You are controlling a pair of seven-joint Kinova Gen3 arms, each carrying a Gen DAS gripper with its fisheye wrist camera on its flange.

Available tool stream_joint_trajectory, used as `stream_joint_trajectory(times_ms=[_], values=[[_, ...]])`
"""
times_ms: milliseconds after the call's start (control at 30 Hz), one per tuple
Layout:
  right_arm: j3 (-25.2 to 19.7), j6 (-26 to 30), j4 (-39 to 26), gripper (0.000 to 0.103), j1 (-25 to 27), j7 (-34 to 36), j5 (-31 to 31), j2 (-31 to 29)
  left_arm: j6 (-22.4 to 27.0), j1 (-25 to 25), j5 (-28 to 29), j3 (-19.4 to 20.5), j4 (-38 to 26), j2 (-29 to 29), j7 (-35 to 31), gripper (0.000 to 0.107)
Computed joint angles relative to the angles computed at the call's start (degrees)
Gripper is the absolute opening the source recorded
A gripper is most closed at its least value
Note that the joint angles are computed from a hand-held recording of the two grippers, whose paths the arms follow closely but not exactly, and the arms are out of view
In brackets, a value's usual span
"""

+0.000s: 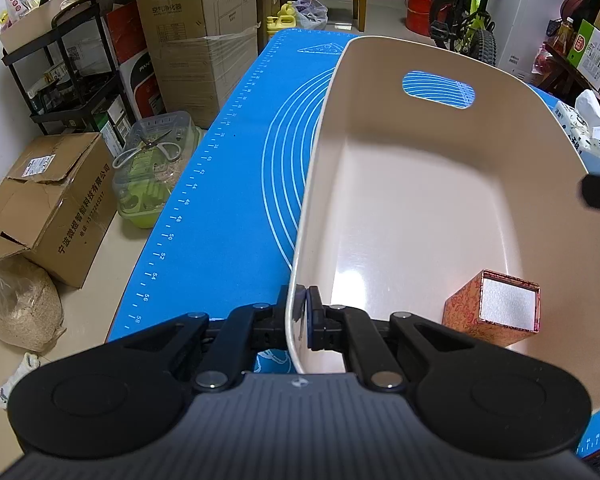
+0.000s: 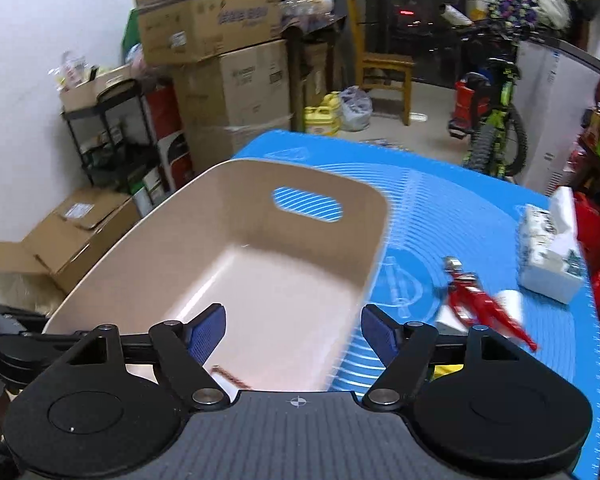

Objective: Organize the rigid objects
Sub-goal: 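Grasp the yellow plastic toy part with the right tool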

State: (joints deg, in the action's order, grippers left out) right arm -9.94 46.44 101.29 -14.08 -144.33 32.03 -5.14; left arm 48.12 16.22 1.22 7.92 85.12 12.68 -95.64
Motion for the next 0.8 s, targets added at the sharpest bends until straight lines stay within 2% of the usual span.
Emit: stream_joint_trajectory(times_ms=[167,433,667,800], values=[[0.4,0.8,2.3,0.08,2.6,0.1,0.9,-3.7,0.0,0.0,0.0,0.0,0.0,0.0,-0.1,0.008],[1.0,1.3,7.2,0.079,7.5,2.0,3.3,-5.3,-0.1,0.0,-0.1,0.0,0.1,0.0,-0.3,0.008],[6.7,-2.7,10.0,0.076,10.6,10.9,-5.1,-4.3,0.6,0.1,0.0,0.0,-0.5,0.2,-0.1,0.008],[8.1,-4.8,10.9,0.074,11.8,16.1,-10.6,-3.3,0.5,0.1,-0.1,0.0,-0.5,0.2,-0.1,0.008]])
